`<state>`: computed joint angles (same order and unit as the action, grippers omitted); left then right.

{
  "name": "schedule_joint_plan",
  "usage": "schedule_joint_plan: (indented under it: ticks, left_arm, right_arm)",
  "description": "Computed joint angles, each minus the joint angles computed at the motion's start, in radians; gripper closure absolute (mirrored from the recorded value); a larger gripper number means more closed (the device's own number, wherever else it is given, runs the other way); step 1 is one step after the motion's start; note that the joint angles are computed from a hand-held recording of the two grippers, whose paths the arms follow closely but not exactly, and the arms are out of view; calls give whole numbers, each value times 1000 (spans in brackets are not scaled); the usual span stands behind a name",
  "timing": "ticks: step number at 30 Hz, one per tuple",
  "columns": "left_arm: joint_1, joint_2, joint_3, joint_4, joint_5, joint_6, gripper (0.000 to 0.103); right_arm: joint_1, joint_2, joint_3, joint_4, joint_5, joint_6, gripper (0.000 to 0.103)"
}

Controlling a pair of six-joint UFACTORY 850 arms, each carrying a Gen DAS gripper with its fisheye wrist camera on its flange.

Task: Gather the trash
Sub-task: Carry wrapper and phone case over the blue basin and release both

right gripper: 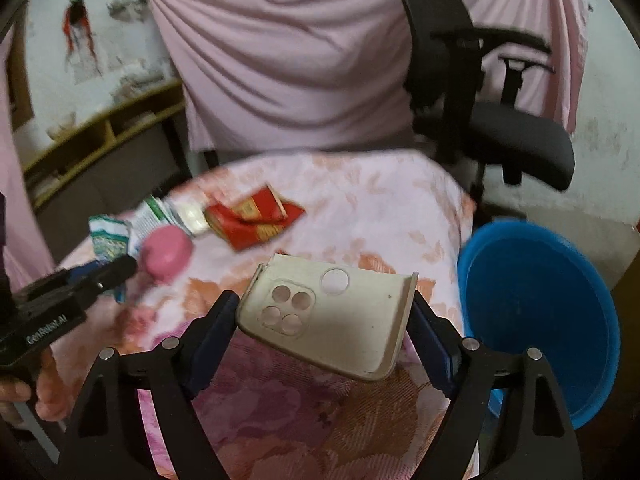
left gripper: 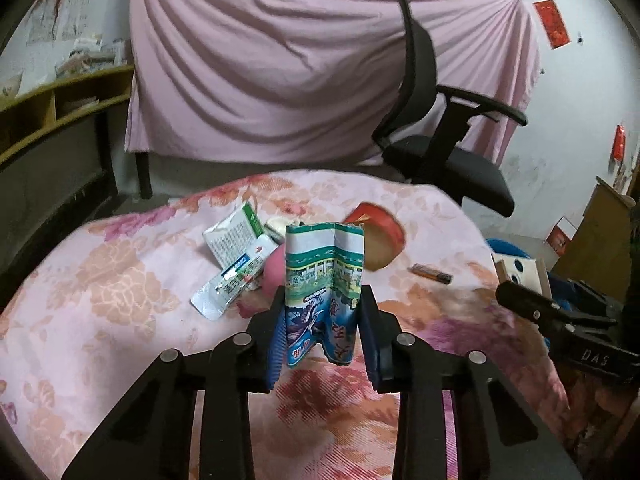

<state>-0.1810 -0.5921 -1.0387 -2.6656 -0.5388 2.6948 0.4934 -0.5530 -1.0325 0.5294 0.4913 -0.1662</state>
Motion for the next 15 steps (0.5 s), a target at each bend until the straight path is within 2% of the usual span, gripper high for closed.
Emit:
schedule_joint_plan:
  ticks: [7, 15]
  left_arm:
    - [-40, 74, 78, -142, -92, 175, 75]
    - [-94, 146, 116, -225, -181, 302, 75]
  right_arm:
    - [28, 45, 87, -48, 213, 49, 21]
    - [54, 111, 197, -16, 521, 47, 21]
